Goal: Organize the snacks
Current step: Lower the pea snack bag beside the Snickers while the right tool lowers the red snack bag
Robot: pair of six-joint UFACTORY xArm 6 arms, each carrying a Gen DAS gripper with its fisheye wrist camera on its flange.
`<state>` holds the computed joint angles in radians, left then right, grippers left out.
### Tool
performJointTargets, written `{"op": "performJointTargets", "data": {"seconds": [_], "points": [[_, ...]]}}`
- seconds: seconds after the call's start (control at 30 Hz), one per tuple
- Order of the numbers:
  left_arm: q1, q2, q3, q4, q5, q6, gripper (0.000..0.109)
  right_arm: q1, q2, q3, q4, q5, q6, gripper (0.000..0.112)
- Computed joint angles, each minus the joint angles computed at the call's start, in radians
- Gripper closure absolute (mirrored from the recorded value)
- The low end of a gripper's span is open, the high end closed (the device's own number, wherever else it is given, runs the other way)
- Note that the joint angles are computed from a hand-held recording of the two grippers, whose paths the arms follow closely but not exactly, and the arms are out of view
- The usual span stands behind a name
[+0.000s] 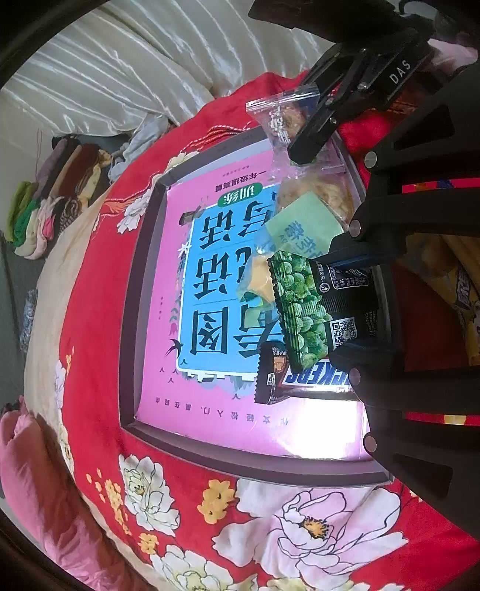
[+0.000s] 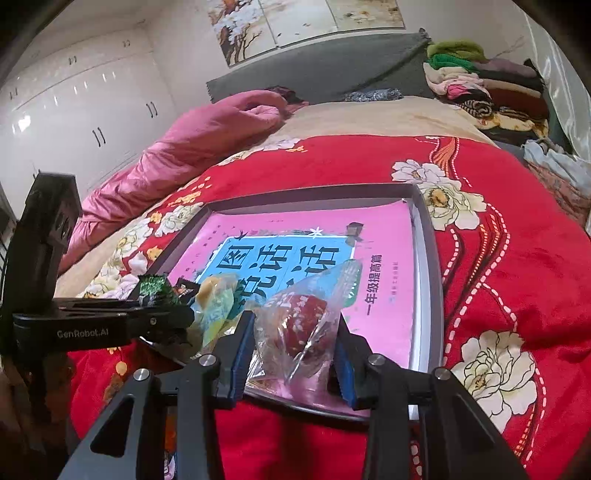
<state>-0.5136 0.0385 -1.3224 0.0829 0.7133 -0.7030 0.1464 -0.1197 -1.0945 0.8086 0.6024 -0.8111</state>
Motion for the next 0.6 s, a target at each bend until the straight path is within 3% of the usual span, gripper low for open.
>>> {"op": "performJointTargets", "data": {"seconds": [0.6], "points": [[0.001,0.003,0.002,-0.02,0.006,0.002,0.077,0.018,0.004,0.011,-0.111,-0.038,0.059,0.071]]}}
